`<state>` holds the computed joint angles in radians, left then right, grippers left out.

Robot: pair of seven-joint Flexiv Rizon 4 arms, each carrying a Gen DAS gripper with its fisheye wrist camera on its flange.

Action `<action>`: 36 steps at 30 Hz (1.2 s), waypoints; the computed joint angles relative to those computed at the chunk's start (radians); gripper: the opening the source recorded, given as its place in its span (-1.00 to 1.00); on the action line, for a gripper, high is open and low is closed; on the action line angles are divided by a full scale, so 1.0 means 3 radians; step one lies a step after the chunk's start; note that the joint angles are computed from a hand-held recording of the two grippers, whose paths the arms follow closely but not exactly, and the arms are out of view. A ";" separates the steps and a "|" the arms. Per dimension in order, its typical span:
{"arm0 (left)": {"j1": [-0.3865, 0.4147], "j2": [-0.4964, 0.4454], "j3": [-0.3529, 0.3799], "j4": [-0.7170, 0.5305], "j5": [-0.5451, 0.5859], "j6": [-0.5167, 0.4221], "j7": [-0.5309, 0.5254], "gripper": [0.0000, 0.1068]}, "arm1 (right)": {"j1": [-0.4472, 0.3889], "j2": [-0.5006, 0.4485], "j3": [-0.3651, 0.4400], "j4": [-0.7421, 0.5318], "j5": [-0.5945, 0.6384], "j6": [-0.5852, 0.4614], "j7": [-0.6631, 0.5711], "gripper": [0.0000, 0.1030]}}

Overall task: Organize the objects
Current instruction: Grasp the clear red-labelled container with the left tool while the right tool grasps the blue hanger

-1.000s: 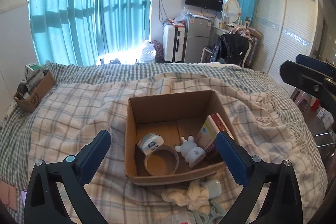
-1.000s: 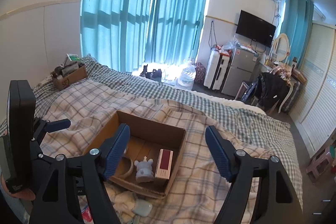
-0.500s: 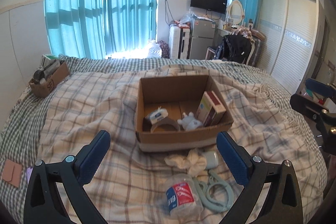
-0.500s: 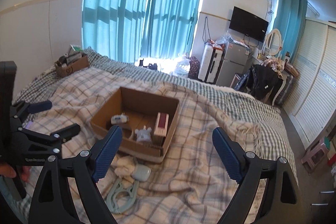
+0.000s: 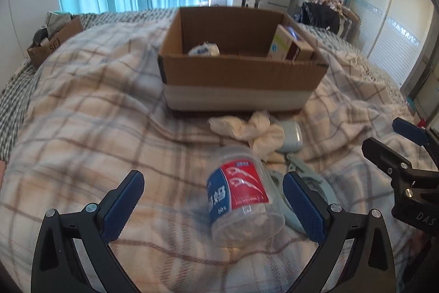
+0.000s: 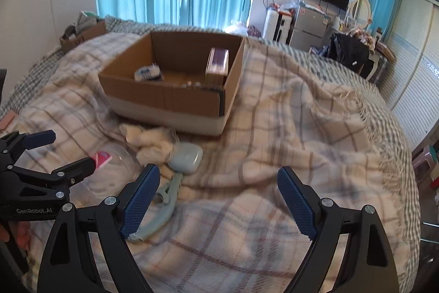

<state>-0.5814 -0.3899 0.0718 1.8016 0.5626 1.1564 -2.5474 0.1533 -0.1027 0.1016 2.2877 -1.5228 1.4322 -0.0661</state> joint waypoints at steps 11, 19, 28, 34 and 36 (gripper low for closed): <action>0.0139 -0.0288 -0.0226 -0.0025 -0.0456 -0.0050 0.0705 0.35 | -0.0001 -0.0071 -0.0002 0.0027 0.0099 0.0021 0.0009 0.70; -0.0035 -0.0104 0.0040 0.0189 -0.0486 0.0377 0.0529 0.18 | 0.0012 -0.0060 -0.0014 0.0006 -0.0045 0.0068 0.0087 0.70; -0.0225 0.0133 0.0441 0.0155 0.0128 0.0404 -0.0083 0.18 | 0.0384 -0.0248 0.0158 -0.0088 0.1135 -0.0195 -0.0912 0.70; 0.0050 0.0188 0.0267 0.0290 0.0242 0.0487 -0.0276 0.18 | 0.0698 -0.0539 0.0292 -0.0302 0.2174 -0.0630 -0.1750 0.70; 0.0121 0.0163 0.0199 0.0315 0.0203 0.0532 -0.0222 0.18 | 0.0784 -0.0589 0.0272 -0.0338 0.2329 -0.0722 -0.1887 0.70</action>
<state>-0.5450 -0.3409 0.1316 1.8962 0.6234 1.3159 -2.6139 0.3886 -0.2792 0.1832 2.1864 -0.8242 1.2156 -0.6320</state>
